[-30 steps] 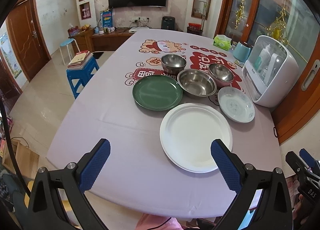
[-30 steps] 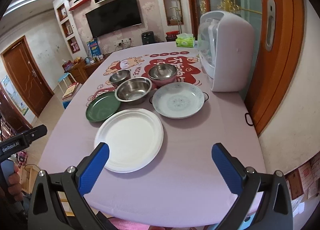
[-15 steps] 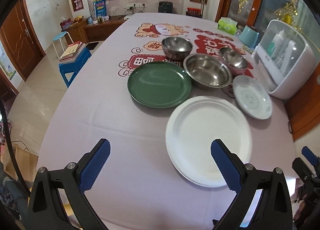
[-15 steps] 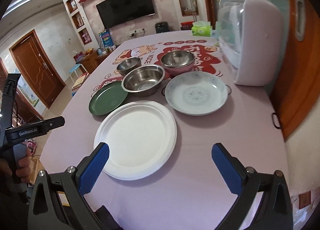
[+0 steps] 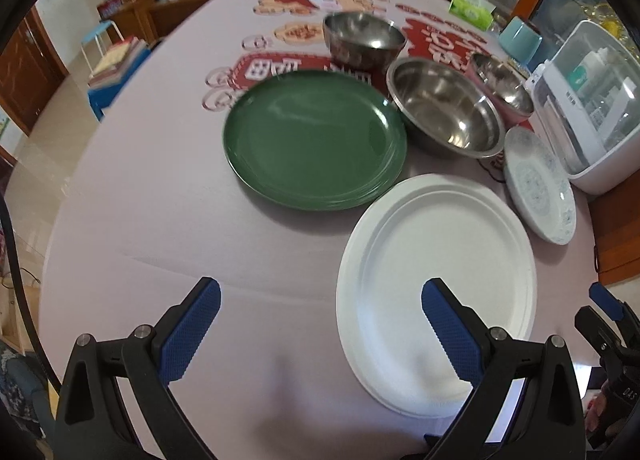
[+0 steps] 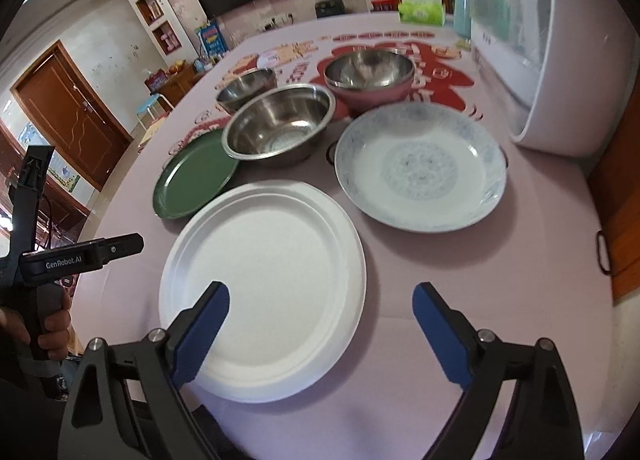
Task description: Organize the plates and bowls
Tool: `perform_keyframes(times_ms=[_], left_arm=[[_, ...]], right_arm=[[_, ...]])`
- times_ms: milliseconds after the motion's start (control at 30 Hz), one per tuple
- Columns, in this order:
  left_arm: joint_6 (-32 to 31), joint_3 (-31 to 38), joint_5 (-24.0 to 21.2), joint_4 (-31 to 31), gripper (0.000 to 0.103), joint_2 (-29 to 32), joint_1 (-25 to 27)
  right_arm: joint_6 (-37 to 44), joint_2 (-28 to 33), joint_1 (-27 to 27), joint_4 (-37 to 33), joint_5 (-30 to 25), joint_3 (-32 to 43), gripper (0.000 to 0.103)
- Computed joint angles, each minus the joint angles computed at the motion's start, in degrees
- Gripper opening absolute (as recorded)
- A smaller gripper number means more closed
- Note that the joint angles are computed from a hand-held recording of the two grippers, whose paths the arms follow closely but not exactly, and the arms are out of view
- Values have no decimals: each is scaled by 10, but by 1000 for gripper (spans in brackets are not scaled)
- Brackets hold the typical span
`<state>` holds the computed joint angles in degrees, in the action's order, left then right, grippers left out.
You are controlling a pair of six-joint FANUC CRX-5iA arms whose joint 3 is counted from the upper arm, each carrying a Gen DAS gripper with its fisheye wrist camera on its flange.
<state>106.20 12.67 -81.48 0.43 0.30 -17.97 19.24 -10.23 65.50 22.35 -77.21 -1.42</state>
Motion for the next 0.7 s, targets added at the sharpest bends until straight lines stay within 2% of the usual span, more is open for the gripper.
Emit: perform_keyframes(times_ms=[167,367,700], left_arm=[[2,-15,7,27,100,17,12],[18,-32,5,56,100,31,14],[28,-42,6,77,87,46,7]], right_arm=[[28,15,-46,-60,10,11,85],[38,21,-83,-124,11,15,70],[35,19,-110,-172,19,10,50]])
